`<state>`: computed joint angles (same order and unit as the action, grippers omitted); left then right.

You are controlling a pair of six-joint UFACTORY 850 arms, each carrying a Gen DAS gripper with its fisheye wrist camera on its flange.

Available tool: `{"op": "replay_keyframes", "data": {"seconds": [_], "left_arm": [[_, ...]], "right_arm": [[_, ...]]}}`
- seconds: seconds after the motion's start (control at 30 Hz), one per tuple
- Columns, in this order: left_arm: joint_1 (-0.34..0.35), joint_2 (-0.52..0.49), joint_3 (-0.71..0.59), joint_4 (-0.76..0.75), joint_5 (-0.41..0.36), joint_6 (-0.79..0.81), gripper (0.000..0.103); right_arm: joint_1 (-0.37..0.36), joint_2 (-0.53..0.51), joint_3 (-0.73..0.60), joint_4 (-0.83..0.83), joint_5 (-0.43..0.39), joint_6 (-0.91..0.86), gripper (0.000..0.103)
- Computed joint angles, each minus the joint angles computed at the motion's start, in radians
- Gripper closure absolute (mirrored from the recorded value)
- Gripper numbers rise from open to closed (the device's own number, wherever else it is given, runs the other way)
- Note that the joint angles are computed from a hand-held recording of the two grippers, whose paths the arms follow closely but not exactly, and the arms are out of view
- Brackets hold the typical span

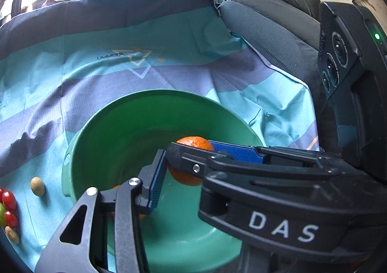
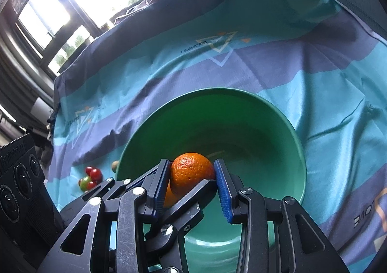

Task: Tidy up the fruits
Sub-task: 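Open the right gripper to drop the orange into the basin, then move the right gripper to the green tomato and grasp it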

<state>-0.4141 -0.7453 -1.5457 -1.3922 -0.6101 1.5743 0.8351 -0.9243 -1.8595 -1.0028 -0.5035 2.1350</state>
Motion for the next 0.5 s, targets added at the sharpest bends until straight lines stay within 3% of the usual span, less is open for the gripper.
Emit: {"op": "replay_keyframes", "data": {"seconds": [0.07,0.17,0.23,0.37,0.5], "left_arm": [[0.011,0.016,0.021,-0.017,-0.009,0.001,0.058],[0.039,0.067,0.086,-0.079,-0.006,0.066,0.045],[0.058,0.116,0.147,-0.135,0.027,0.141,0.040],[0.121,0.215,0.263,-0.261,0.114,0.256,0.038],[0.222,0.261,0.310,-0.292,0.209,0.154,0.034]], "right_arm": [[0.002,-0.003,-0.007,-0.009,-0.007,0.008,0.063],[0.011,-0.010,-0.025,-0.037,-0.035,0.011,0.058],[0.020,-0.016,-0.042,-0.056,-0.066,0.020,0.049],[0.038,-0.044,-0.100,-0.075,-0.117,0.017,0.048],[0.056,-0.087,-0.183,-0.101,-0.149,-0.024,0.049]]}}
